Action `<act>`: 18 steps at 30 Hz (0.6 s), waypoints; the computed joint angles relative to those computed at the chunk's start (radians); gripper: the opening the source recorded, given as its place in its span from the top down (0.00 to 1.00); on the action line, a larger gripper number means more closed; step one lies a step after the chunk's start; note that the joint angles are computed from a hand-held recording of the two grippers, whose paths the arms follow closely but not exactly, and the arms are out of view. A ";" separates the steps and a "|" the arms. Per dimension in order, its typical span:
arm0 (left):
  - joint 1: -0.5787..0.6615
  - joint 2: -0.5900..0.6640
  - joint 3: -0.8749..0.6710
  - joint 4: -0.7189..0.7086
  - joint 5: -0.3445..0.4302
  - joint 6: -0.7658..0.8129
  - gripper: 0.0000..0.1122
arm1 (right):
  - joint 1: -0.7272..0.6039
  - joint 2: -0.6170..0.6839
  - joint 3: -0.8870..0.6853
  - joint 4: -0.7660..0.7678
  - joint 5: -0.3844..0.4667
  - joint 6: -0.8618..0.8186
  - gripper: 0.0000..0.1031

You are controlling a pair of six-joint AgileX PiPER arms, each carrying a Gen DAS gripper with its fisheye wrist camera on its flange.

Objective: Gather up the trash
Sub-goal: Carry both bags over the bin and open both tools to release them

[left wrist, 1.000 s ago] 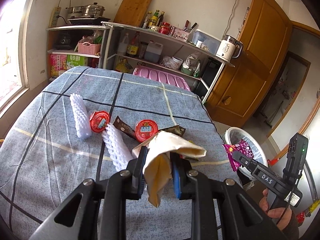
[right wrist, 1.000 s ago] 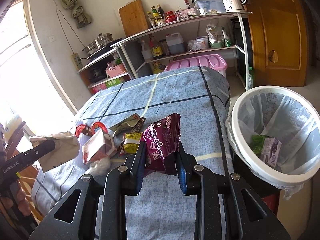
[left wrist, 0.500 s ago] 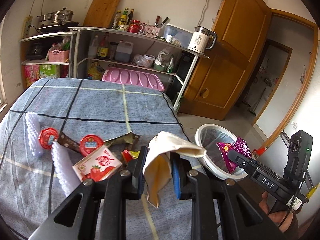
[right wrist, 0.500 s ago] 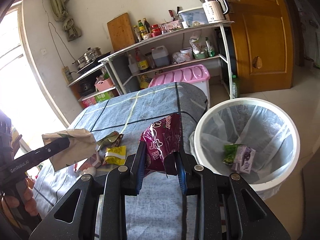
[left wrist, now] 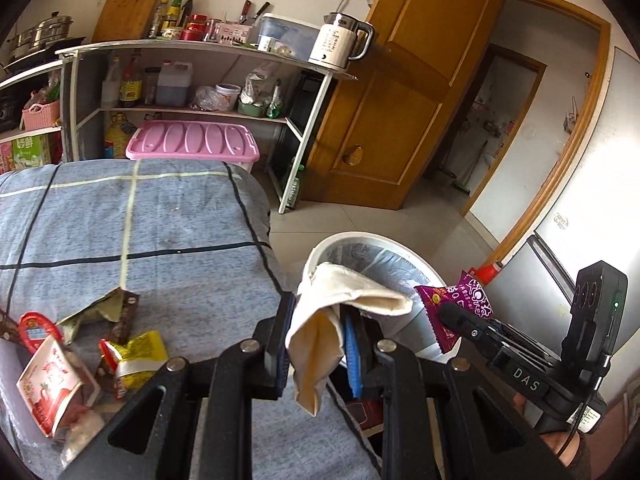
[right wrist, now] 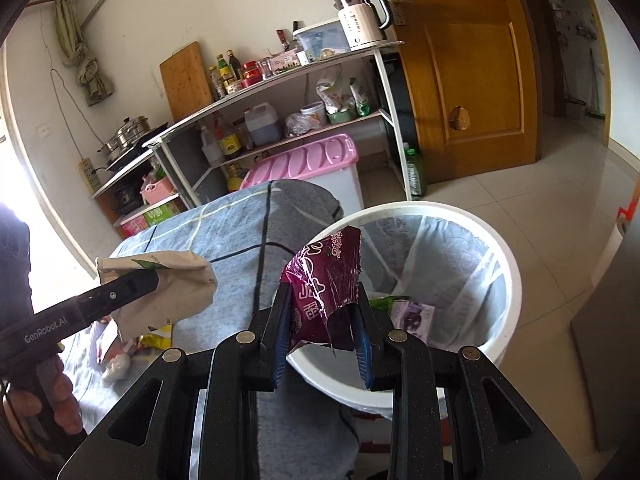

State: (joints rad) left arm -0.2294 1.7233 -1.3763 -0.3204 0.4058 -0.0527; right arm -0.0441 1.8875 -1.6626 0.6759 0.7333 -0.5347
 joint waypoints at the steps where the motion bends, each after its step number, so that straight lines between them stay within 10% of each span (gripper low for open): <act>1: -0.011 0.028 -0.036 0.006 0.016 -0.007 0.79 | -0.007 0.009 -0.010 -0.010 0.002 0.008 0.72; 18: -0.125 0.302 -0.388 0.157 0.185 -0.151 0.79 | -0.064 0.176 -0.183 -0.213 0.049 0.137 0.71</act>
State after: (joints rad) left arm -0.3542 2.0256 -1.7641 -0.1638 0.5903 -0.2039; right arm -0.1081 2.0631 -1.8458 0.4631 0.7821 -0.3977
